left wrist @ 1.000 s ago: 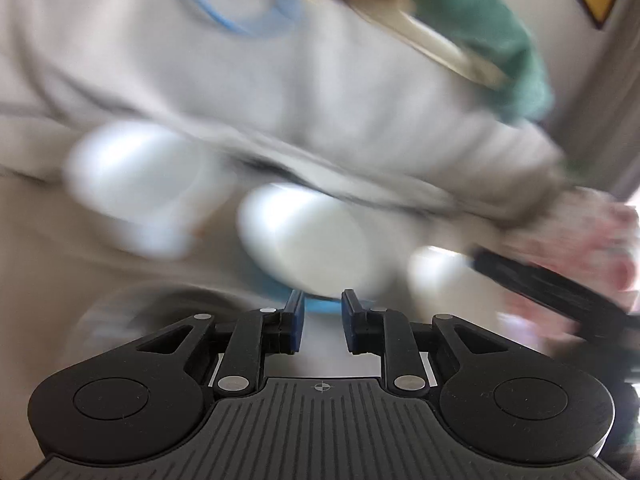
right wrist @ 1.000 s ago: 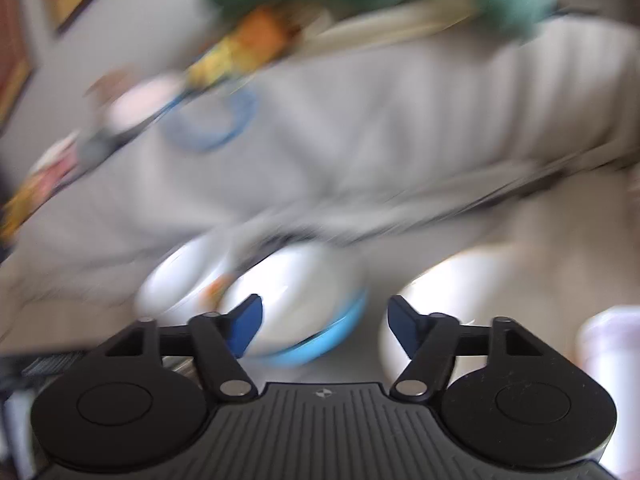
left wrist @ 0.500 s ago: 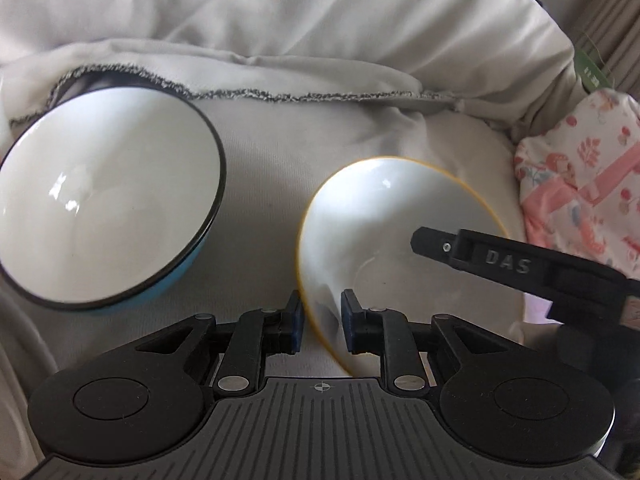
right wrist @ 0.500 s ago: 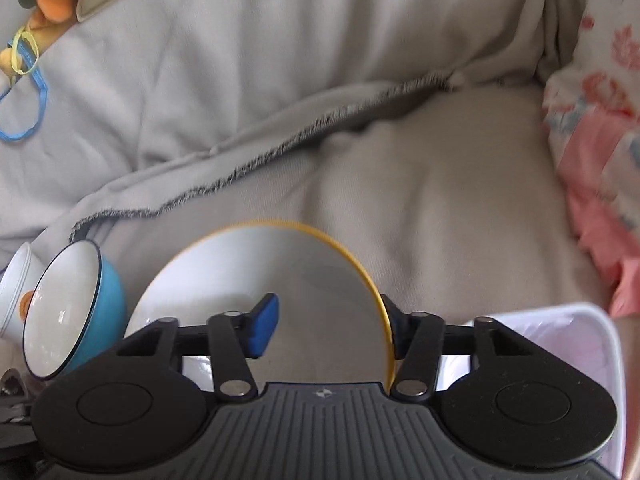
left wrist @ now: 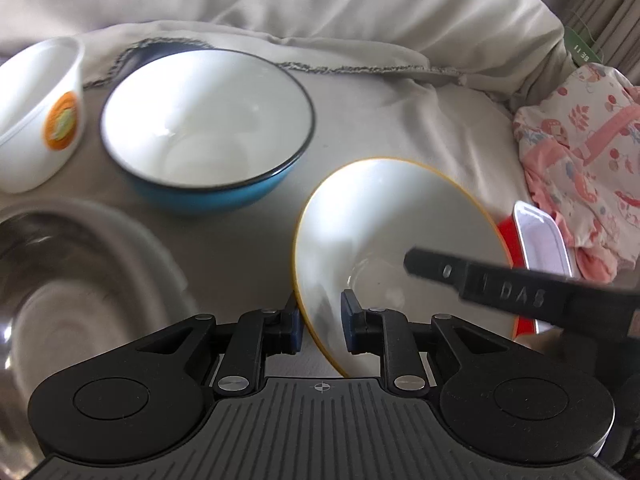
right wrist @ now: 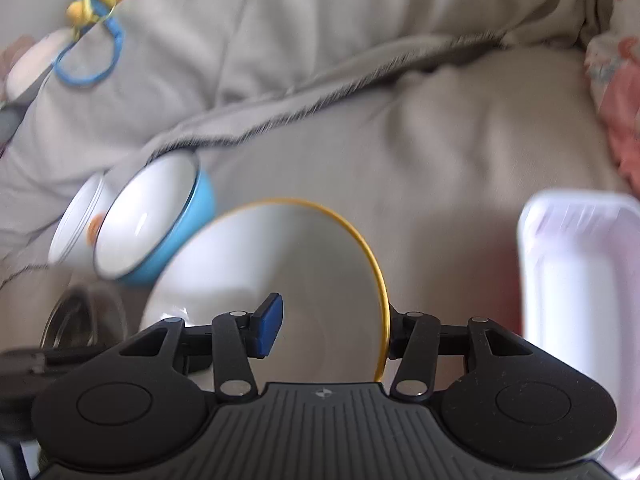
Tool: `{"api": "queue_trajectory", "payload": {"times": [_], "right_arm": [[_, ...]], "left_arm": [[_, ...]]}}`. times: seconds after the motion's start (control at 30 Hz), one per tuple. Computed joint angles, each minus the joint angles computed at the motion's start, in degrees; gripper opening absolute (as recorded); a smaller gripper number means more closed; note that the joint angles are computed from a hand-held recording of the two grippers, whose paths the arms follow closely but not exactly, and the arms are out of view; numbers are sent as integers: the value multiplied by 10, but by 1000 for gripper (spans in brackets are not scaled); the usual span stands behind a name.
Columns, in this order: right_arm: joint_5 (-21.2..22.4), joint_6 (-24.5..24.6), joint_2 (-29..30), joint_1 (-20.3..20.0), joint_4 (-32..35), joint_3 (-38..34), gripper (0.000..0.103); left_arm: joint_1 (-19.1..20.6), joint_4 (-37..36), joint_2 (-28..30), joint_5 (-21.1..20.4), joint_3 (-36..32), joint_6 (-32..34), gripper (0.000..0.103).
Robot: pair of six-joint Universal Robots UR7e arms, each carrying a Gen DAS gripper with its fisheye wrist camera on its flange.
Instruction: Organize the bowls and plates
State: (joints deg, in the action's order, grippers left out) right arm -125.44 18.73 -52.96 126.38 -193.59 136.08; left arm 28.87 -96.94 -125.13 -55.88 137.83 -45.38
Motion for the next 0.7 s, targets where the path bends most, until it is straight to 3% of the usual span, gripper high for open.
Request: {"api": "queue_trajectory", "payload": {"times": [0.2,0.33,0.7], "right_arm": [[29,9,16,33,-30,28,49],[2,-2,36,57,-32,21,50],[1,-8,48,49,-82,24,49]], "left_arm": [[-19,98,-50,-2,-15,-29,22],[-34,116,-73,1,-14,-33,21],[-37,120,-78,-6,-14,-35,22]]}}
